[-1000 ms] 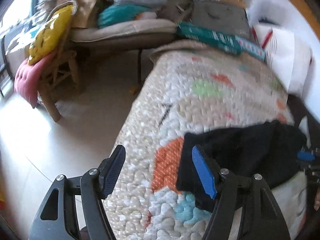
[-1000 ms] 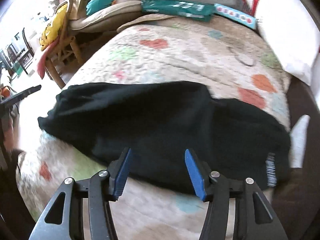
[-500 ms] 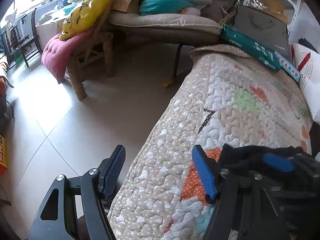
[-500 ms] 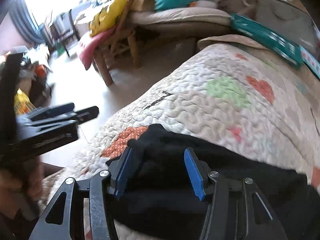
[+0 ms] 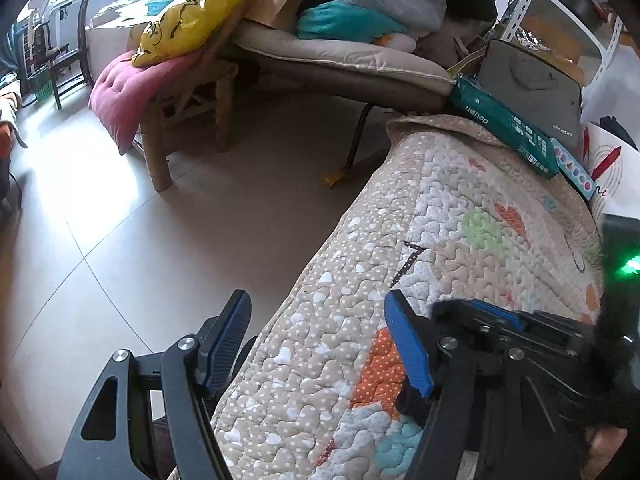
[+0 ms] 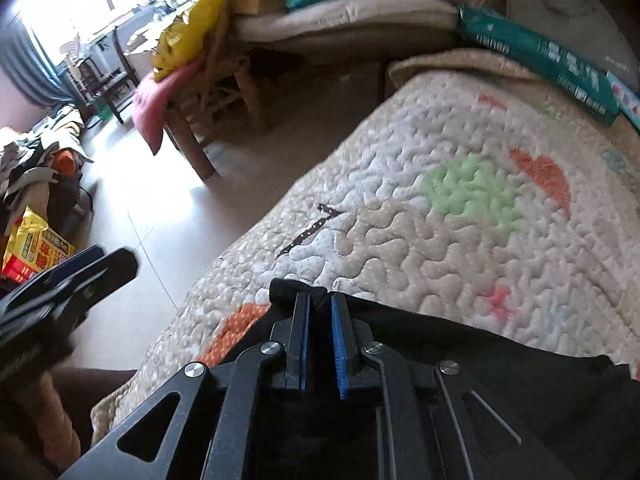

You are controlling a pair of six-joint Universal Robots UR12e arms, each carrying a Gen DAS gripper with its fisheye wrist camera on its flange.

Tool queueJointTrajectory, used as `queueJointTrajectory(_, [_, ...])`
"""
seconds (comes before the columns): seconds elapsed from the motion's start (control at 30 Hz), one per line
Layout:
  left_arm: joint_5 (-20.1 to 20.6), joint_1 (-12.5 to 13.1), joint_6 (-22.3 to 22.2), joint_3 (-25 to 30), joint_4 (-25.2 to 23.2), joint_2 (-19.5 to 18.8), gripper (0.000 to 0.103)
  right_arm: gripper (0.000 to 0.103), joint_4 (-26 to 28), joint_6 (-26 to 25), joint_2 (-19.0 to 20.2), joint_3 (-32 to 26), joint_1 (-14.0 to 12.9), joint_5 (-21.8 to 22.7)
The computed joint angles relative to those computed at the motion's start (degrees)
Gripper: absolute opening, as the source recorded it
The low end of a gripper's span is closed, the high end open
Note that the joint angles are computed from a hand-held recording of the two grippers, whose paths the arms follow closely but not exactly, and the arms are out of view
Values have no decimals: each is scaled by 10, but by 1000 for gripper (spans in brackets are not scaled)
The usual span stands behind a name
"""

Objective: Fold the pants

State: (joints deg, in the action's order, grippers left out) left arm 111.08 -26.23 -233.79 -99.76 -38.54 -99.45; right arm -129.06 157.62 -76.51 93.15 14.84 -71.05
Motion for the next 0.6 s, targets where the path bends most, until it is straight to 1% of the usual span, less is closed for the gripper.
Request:
queueJointTrajectory(0.03, [-5,1,0,1,-1,-1,69,16,7,4,7,-6,3,-7])
queueJointTrajectory(0.07, [-9,2,1,0,3,-1,68,17,2,8,10,-7,6,-16])
queueJointTrajectory(0.1, [-11,2,1,0,9,-2,68,22,-9,13,10,-5,6,-19])
queueJointTrajectory(0.17, [-12,-1,6,2,23,-6,68,32,-36,36,-1,6,-3,-1])
queueJointTrajectory(0.2, [-13,-3,12,4,30,-9,68,43,-54,50,-10,16,-10,6])
queueJointTrajectory(0.23, [-16,-6,23,7,46,-13,69,49,-75,59,-21,28,-18,5])
queueJointTrajectory(0.27, [-20,-8,32,9,59,-17,68,50,-99,66,-36,44,-28,-3])
queueJointTrajectory(0.33, [-34,-13,58,16,89,-28,69,50,-112,67,-58,68,-48,-14])
queueJointTrajectory(0.37, [-40,-17,76,24,93,-36,69,50,-120,66,-72,84,-60,-41])
queueJointTrajectory(0.43, [-39,-27,106,43,74,-51,69,50,-146,46,-93,115,-75,-110])
queueJointTrajectory(0.47, [-35,-33,121,56,51,-61,69,50,-146,35,-98,123,-82,-137])
queueJointTrajectory(0.5, [-29,-38,134,66,27,-68,69,50,-136,27,-103,130,-90,-160])
queueJointTrajectory(0.53, [-20,-43,149,76,-3,-76,69,50,-111,23,-109,137,-103,-178])
queueJointTrajectory(0.6, [0,-54,171,98,-74,-93,69,50,-73,22,-116,144,-122,-194])
